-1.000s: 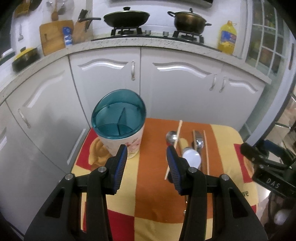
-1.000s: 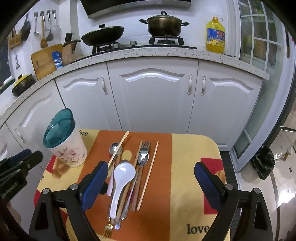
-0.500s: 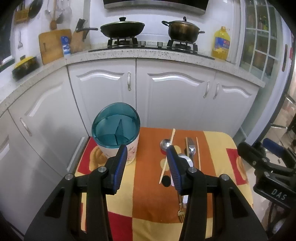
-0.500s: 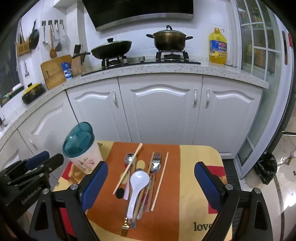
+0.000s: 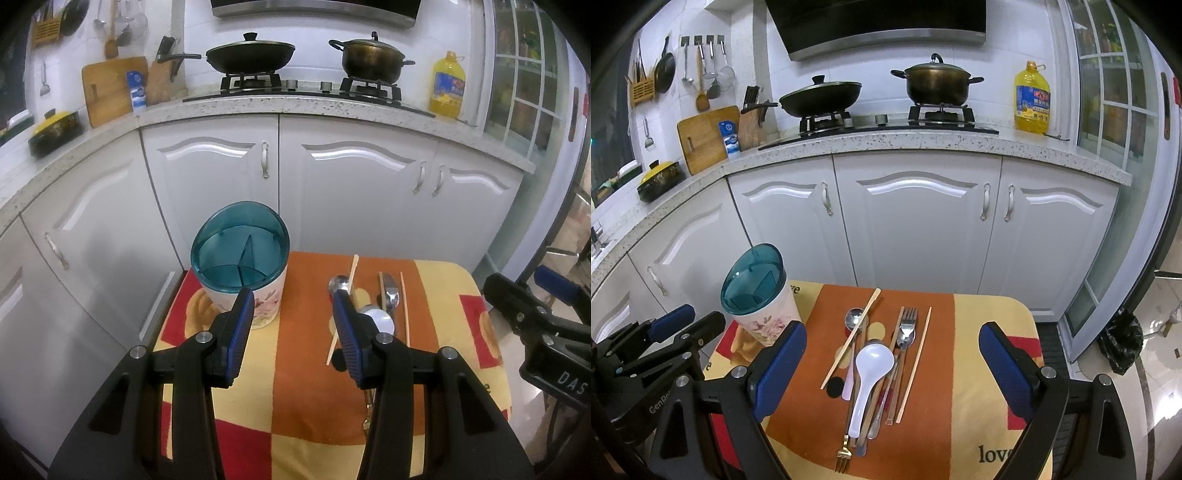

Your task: Organize utensils

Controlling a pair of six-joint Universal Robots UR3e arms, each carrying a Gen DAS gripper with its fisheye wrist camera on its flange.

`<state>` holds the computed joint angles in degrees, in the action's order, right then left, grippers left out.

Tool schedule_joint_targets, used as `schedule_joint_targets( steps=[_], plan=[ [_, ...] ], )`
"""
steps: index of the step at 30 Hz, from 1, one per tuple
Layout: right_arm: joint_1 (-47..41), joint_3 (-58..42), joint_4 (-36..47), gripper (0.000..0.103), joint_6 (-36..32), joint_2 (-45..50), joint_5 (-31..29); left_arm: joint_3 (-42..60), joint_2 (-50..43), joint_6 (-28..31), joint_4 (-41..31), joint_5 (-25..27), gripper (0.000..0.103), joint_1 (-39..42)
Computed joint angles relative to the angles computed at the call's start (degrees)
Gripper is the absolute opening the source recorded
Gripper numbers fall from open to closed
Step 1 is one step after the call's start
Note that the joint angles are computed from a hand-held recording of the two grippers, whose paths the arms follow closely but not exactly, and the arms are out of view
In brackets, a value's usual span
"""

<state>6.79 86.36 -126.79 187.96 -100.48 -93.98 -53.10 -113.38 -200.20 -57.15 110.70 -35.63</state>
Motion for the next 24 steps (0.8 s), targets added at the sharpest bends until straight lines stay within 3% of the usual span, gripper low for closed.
schedule_joint_targets(
  steps=[24],
  plan=[
    [-0.56,1.79,-1.56,0.094,-0.95,-0.5,0.61,1.85,-1.03,-0.51,-1.11,0.98,0.043,0.17]
  ],
)
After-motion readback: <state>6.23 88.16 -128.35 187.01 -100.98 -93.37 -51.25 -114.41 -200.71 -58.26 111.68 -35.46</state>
